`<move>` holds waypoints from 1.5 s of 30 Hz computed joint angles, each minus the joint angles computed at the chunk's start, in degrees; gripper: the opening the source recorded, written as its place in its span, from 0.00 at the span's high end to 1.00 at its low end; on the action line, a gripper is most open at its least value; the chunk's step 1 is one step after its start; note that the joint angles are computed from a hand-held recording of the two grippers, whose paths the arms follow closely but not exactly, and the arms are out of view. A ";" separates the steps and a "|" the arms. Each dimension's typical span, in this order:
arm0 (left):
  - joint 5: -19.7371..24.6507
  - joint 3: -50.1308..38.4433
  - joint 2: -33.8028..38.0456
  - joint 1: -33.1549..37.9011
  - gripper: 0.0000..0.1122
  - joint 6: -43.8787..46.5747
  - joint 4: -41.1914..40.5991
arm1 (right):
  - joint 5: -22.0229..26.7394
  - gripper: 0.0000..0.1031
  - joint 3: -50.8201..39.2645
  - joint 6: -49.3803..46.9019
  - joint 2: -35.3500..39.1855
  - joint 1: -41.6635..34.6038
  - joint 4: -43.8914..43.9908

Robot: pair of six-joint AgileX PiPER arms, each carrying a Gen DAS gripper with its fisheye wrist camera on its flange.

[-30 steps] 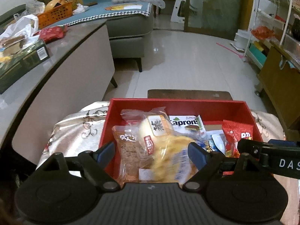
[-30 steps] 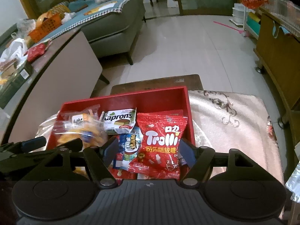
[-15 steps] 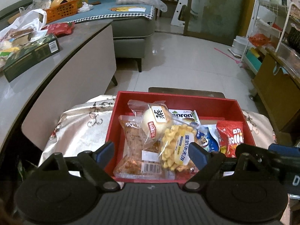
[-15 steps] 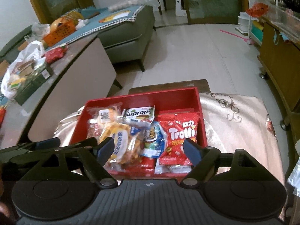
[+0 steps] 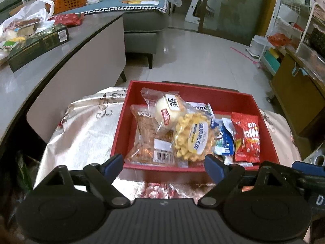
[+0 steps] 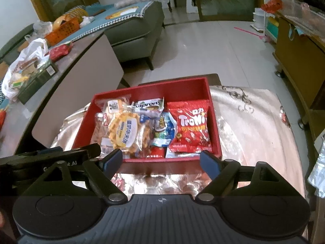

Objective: Organize snacks

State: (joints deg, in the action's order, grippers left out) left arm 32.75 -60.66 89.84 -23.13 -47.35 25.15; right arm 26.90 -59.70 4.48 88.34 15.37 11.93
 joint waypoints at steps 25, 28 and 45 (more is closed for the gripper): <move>0.85 4.74 -4.68 -3.99 0.24 -5.69 5.17 | 1.17 0.13 2.59 3.40 -0.96 -0.45 -3.58; 1.04 5.68 -5.75 -4.62 0.24 -7.11 6.45 | 1.03 0.13 3.45 3.26 -1.80 -0.39 -3.30; 3.93 10.16 -11.91 -8.85 0.24 -13.61 11.98 | 0.45 0.13 8.33 3.30 -7.71 1.17 -2.59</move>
State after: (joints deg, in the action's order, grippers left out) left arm 36.67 -50.50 77.93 -31.97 -60.96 37.13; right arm 27.35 -51.37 7.78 80.63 16.54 9.33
